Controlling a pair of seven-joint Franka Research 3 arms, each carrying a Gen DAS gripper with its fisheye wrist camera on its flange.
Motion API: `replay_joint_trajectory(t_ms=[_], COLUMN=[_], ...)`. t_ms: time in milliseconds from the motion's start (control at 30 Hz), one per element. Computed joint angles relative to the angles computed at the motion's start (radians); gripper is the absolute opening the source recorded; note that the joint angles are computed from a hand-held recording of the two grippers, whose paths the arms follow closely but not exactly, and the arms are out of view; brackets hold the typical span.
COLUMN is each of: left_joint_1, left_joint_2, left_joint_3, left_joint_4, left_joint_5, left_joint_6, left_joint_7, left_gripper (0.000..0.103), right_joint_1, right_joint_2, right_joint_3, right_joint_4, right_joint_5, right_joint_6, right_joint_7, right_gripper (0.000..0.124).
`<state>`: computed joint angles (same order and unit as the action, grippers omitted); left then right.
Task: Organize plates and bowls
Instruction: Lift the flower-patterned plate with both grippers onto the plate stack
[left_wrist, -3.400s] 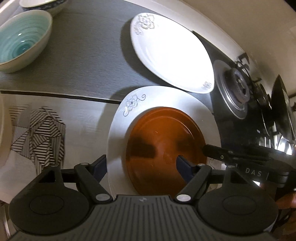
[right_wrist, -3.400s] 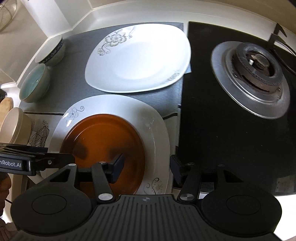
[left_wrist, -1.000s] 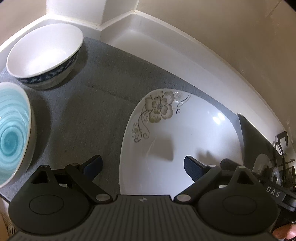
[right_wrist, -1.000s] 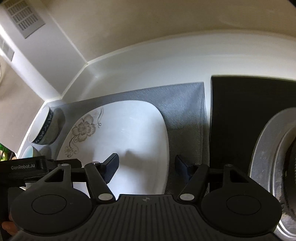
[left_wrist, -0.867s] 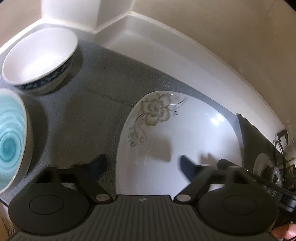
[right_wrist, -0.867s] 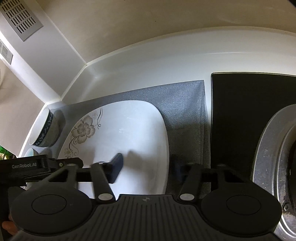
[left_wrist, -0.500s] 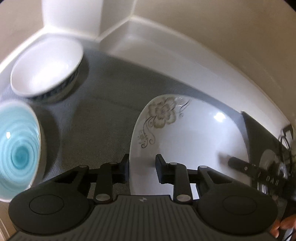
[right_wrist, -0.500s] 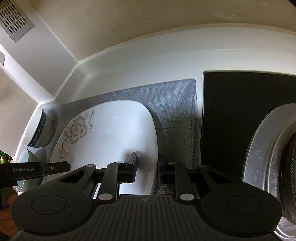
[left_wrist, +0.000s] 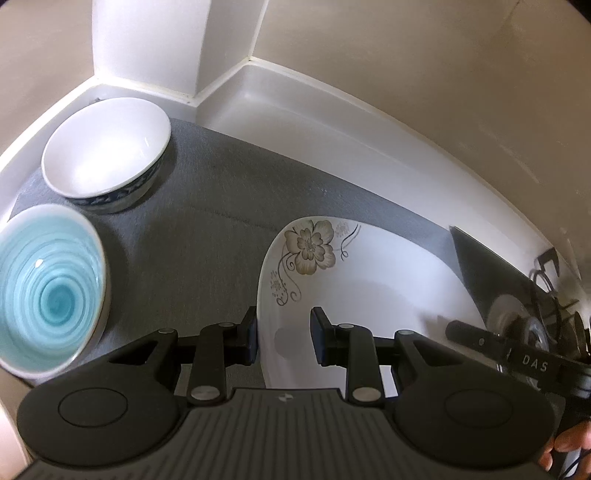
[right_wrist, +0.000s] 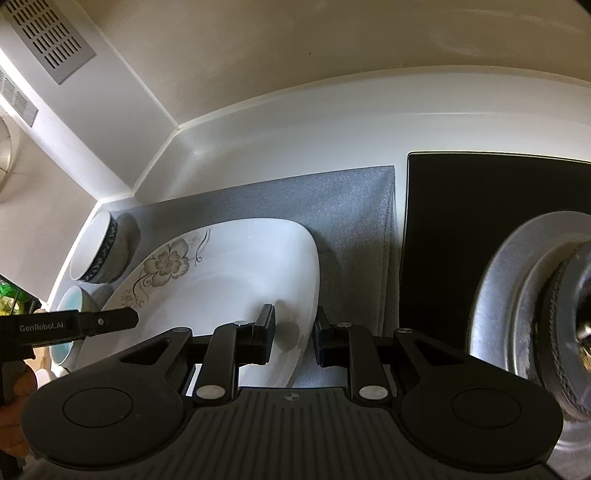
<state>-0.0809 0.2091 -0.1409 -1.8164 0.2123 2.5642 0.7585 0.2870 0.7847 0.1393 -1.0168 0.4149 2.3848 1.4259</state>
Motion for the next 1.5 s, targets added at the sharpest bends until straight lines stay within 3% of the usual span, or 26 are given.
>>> replay_joint_trajectory(t_ms=[467,600,767,1000,1500], left_joint_1=[-0.028,-0.036,-0.057,-0.083,-0.094], left_joint_2=[-0.218,-0.274,-0.348,-0.434,-0.435], left_joint_3=[-0.018,-0.025,-0.017,-0.015,-0.022], left_joint_4=[-0.228,-0.294,-0.390,-0.493,-0.530], left_joint_5=[0.057,0.029,-0.087,-0.149,-0.129], left_joint_6=[-0.004,0.000,0.010,0.010,0.027], left_joint_7=[-0.146,-0.117,0.006,0.077,0.153], left_gripper=[0.031,0.031,0.031,0.032,0.030], right_joint_1=[-0.049,-0.037,-0.001,0.038,0.069], right_joint_2=[-0.268,-0.355,-0.478,-0.590,-0.640], right_joint_3=[0.052,0.041,0.019,0.005,-0.007], right_joint_4=[-0.380,-0.510,-0.701,-0.883,-1.006], right_joint_5=[0.150,0.188,0.204,0.198,0.120], right_joint_6=[0.101,0.148,0.245,0.322,0.417], right_joint_7=[-0.212,-0.238,-0.206,-0.145,-0.071], right_gripper=[0.023,0.023,0.023,0.023,0.022])
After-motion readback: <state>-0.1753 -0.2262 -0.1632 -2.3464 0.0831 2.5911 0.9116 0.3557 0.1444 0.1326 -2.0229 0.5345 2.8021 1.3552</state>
